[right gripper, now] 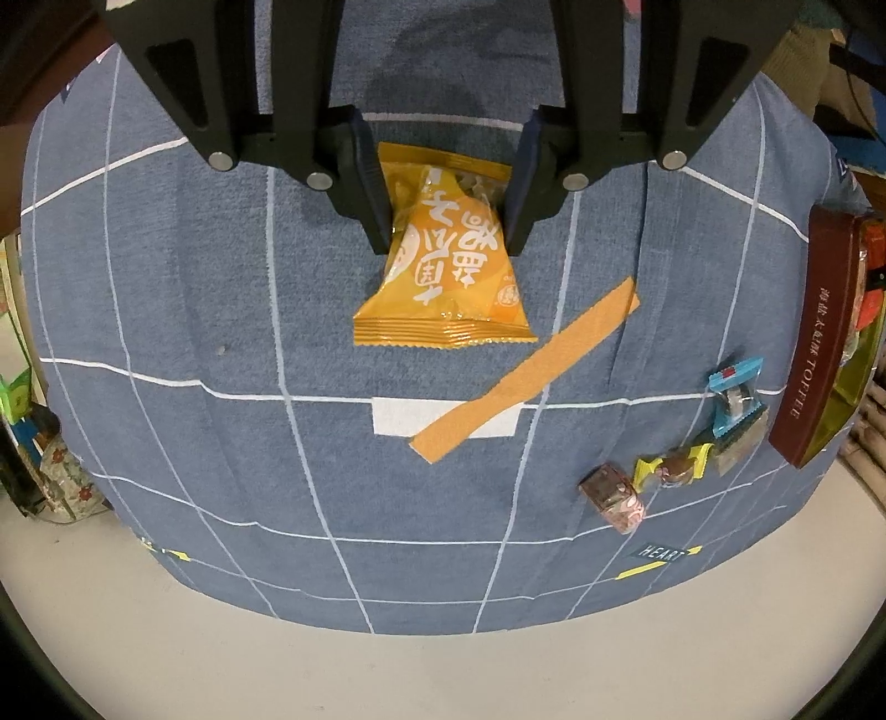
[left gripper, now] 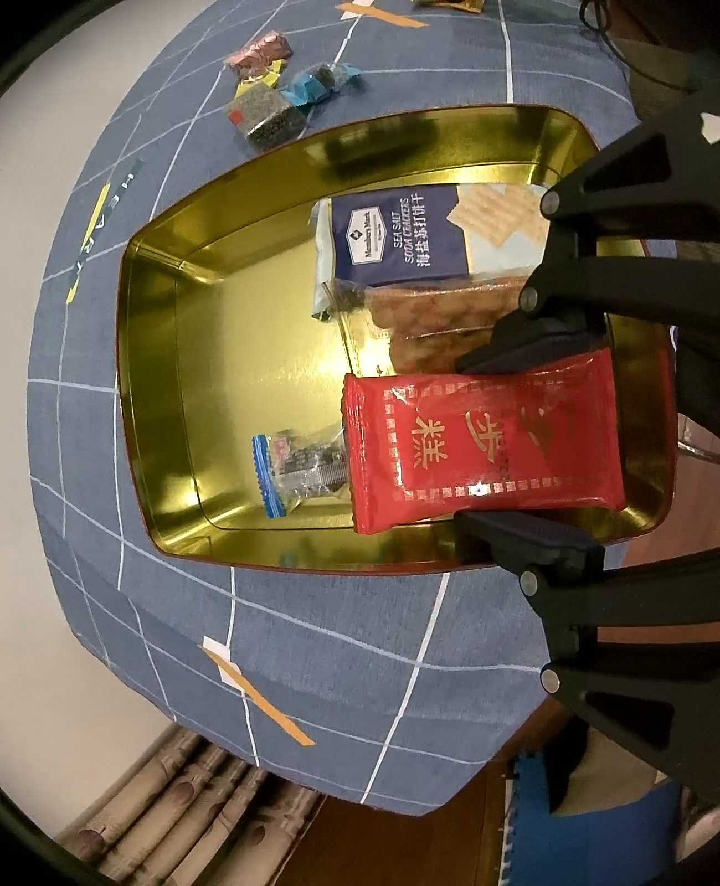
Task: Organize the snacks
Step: 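Carry the red packet into the tin with the left tool and release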
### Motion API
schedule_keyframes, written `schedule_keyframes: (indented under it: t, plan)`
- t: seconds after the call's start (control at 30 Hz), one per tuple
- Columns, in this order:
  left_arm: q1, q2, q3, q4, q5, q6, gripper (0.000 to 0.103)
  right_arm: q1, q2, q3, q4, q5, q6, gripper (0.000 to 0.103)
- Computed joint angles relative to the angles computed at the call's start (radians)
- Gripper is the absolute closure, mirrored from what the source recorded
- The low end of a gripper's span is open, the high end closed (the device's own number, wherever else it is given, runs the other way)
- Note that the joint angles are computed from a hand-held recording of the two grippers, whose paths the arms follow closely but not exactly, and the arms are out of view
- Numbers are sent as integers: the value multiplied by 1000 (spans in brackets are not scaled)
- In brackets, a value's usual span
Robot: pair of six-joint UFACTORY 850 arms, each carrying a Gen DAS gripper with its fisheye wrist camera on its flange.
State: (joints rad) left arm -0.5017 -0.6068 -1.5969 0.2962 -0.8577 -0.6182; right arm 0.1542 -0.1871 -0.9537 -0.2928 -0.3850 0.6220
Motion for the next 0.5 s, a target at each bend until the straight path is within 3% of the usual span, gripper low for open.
schedule_keyframes:
  t: [0.37,0.5]
  plan:
    - [-1,42,46,5,79,-56,33,19,10,-5,-65,-8,73,63]
    - [-1,66,69,17,119,-76,31,27,10,-17,-40,-12,58,63]
